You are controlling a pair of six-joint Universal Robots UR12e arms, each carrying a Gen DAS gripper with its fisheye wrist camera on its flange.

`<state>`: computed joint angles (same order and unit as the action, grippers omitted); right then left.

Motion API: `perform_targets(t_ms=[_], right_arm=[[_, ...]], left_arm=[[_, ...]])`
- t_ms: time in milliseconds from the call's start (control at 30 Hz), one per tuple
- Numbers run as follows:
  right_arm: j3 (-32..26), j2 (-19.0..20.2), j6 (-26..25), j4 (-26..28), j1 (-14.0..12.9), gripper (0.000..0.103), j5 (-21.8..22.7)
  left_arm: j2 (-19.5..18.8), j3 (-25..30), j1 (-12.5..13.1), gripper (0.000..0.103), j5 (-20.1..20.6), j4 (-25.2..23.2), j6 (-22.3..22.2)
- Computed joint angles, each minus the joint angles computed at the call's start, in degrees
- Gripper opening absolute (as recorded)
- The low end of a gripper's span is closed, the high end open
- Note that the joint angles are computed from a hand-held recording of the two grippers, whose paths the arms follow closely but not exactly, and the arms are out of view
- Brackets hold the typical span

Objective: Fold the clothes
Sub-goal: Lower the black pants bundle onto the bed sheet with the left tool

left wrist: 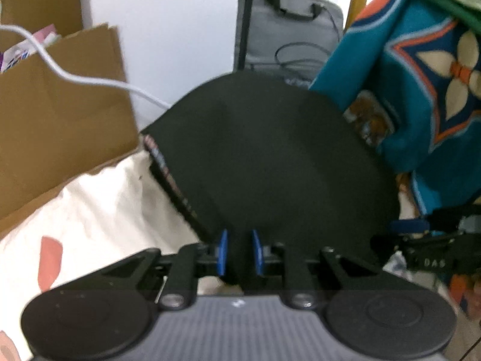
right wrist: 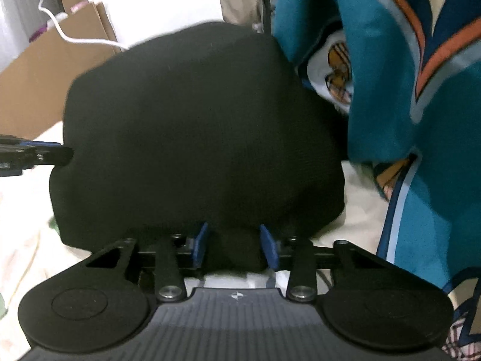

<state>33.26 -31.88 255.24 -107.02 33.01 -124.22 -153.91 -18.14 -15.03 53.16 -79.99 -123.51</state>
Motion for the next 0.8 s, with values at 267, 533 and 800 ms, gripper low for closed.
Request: perform_targets(t_ms=[267, 533, 800], right_arm=[[0.64, -0.97, 4.01, 0.27, 0.4, 0.035, 4.07], [-4.06, 0.22, 7.74, 1.6, 1.35, 0.071, 0.59], [-9.15, 2.2, 6.49, 3.91, 1.43, 0.094, -1.01]], left_arm=[[-0.04, 1.15, 0.8, 0.024, 2.04, -4.03, 0.97], [1.56, 0.43, 1.39, 0.075, 2.32, -4.76, -0.27], [-0.51, 4.9, 1.34, 0.091, -0.57, -2.59, -5.42]])
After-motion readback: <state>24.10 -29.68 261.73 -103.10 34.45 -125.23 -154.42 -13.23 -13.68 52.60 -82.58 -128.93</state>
